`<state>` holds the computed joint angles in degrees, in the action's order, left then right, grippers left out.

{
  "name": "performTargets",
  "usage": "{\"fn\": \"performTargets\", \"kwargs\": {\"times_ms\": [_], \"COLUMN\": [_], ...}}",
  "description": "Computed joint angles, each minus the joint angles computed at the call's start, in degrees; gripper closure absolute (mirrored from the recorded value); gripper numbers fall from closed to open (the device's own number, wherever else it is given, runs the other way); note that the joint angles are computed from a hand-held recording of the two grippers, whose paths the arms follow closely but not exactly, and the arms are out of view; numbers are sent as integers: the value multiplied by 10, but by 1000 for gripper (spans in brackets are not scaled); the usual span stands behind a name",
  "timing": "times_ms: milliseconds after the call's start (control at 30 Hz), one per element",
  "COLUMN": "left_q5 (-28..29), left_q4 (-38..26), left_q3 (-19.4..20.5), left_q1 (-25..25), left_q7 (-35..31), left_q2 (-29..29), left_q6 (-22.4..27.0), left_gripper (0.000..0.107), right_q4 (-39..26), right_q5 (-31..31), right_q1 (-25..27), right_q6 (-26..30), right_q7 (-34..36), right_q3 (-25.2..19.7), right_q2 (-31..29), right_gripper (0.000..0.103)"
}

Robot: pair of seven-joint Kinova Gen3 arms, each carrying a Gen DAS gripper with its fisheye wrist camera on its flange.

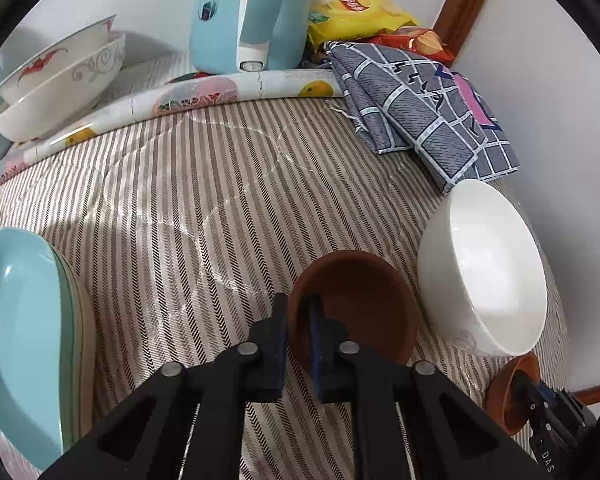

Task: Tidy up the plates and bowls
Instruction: 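Close the left gripper on one brown bowl while the right gripper grasps the other, then carry the right gripper's brown bowl over the white bowl while the left gripper holds its bowl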

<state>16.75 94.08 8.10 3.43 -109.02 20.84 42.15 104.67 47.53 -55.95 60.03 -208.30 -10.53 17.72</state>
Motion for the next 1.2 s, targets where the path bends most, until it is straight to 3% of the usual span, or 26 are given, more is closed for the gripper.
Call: {"fn": "performTargets", "kwargs": {"times_ms": [800,1200], "left_q5": [81,109], "left_q4": [45,30], "left_q3": [-19,-45], "left_q1": [-53,-77], "left_q7": [-96,-114], "left_q2": [-93,-118], "left_q6": [30,55], "left_gripper": [99,99], "right_q4": [-31,-86], "right_q5": [33,49], "right_q1": [-50,-47], "right_q6": [85,132], "right_q7": [-58,7], "right_q3": [-19,-21], "right_q2": [-5,-10], "right_gripper": [95,95]}}
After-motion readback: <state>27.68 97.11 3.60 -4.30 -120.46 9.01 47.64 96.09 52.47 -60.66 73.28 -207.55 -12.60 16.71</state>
